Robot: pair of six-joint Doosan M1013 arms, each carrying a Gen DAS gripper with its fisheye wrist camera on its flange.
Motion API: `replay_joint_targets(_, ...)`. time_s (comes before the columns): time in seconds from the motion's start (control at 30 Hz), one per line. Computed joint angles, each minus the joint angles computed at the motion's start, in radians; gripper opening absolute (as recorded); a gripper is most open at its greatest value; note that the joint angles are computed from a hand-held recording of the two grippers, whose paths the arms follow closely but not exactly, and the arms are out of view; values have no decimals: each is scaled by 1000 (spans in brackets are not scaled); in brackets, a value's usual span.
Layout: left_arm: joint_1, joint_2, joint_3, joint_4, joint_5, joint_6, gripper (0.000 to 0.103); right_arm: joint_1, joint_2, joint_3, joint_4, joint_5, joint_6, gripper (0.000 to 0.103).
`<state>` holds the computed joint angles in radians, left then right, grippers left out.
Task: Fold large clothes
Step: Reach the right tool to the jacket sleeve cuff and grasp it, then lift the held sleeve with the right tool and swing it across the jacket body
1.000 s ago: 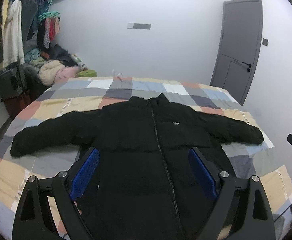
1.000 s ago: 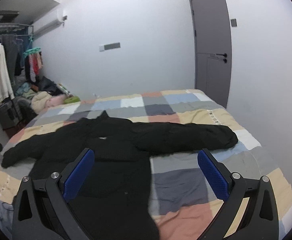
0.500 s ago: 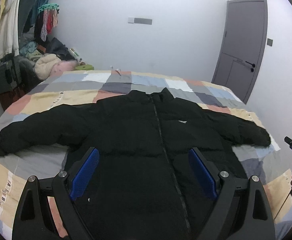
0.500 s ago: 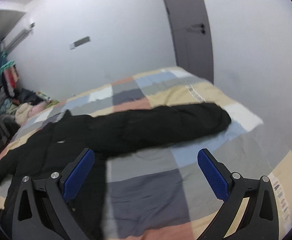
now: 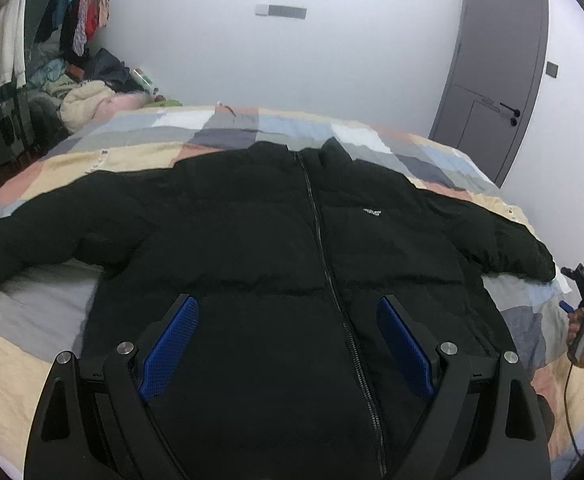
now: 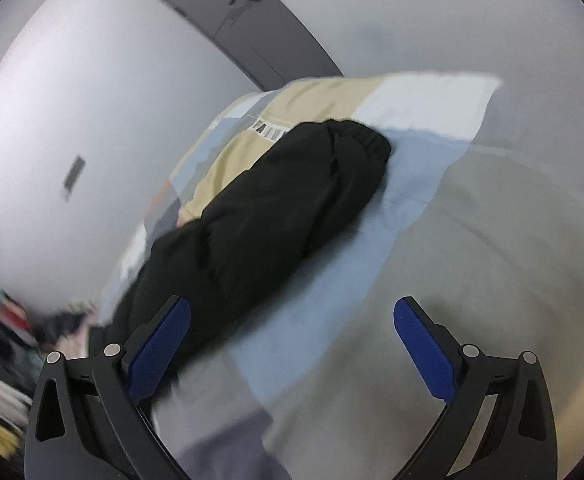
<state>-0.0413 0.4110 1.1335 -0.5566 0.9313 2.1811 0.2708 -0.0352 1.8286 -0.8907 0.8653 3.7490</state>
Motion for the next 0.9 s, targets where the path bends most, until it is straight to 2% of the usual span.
replay_joint_targets(0.1,-9,7,5,15,-18,-9,91,-50,15,10,-14,-86,-11,102)
replay_joint_targets(0.2,-15,17,4,28,-34,-33,91,-87,38,2,-14,-134,-29,102)
replay_joint_targets(0.37,-25,40,-12,60,-44,-85,91,-121,52,15,-125,-139,114,99)
replay_joint_targets(0.47,-28,48,-16,95,-60,-118,91,-143,56,20,-159,-142,157,83)
replay_joint_targets(0.5,-32,53,-20,110,-64,-132,91,-150,59,17,-150,-135,148,71)
replay_joint_targets(0.53,-34,54,-20,122,-71,-138,91,-155,62,14,-144,-128,138,55)
replay_joint_targets(0.6,-43,51,-8,157,-104,-145,91,-167,67,8,-128,-129,111,34)
replay_joint_targets(0.63,-46,50,-6,169,-112,-148,91,-182,68,-1,-112,-134,81,29)
replay_joint_targets(0.7,-52,50,-3,183,-112,-140,91,-181,66,-13,-93,-124,34,14)
replay_joint_targets(0.73,-53,46,2,182,-115,-128,91,-177,64,-18,-95,-110,15,9)
replay_joint_targets(0.9,-47,14,48,138,-164,-51,91,-142,39,-52,-118,-16,-71,5)
